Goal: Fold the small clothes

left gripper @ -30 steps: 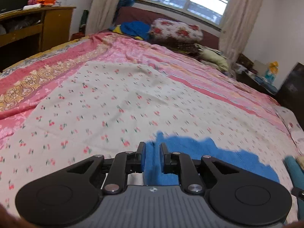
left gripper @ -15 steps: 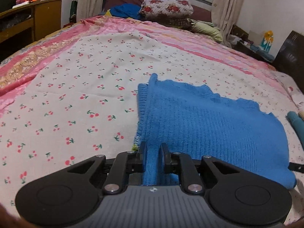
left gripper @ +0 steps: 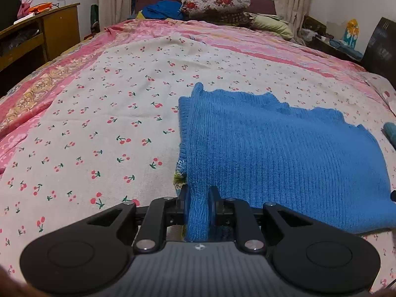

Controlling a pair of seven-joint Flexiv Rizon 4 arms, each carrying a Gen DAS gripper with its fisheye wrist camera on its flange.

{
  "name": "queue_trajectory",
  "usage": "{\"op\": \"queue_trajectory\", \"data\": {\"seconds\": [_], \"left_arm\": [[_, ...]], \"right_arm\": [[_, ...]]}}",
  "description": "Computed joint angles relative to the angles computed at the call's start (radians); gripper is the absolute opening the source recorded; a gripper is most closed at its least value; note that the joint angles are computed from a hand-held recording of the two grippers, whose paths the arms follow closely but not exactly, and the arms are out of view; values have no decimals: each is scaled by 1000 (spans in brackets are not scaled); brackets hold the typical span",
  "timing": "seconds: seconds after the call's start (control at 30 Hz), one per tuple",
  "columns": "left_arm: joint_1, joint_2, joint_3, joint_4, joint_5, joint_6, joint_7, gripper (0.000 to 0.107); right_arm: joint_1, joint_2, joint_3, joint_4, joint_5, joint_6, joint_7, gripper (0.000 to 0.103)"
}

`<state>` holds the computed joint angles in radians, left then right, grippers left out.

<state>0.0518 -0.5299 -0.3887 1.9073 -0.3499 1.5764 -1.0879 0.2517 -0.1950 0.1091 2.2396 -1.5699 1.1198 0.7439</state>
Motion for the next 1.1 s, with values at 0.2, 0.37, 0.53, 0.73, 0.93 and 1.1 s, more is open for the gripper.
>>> {"op": "queue_trajectory", "data": {"seconds": [0.2, 0.37, 0.53, 0.73, 0.93, 1.1], "left_arm": [[1, 6, 9, 13, 7, 5, -9, 23], [112, 9, -124, 60, -20, 47, -6, 23], [238, -9, -263, 93, -2, 84, -45, 26], [345, -55, -376, 82, 60, 99, -102, 32], [318, -105, -354, -18, 101, 24, -97, 41], [323, -156, -372, -74, 27, -57, -45, 47]], "right_arm": [[28, -17, 19, -2, 140, -42, -108, 11], [50, 9, 7, 7, 128, -55, -72, 11], [77, 13, 20, -15, 159, -104, -95, 11], [119, 9, 33, -59, 169, -159, -160, 11], [141, -72, 13, -155, 136, -50, -226, 12], [163, -131, -16, -223, 85, 17, -234, 12]]}}
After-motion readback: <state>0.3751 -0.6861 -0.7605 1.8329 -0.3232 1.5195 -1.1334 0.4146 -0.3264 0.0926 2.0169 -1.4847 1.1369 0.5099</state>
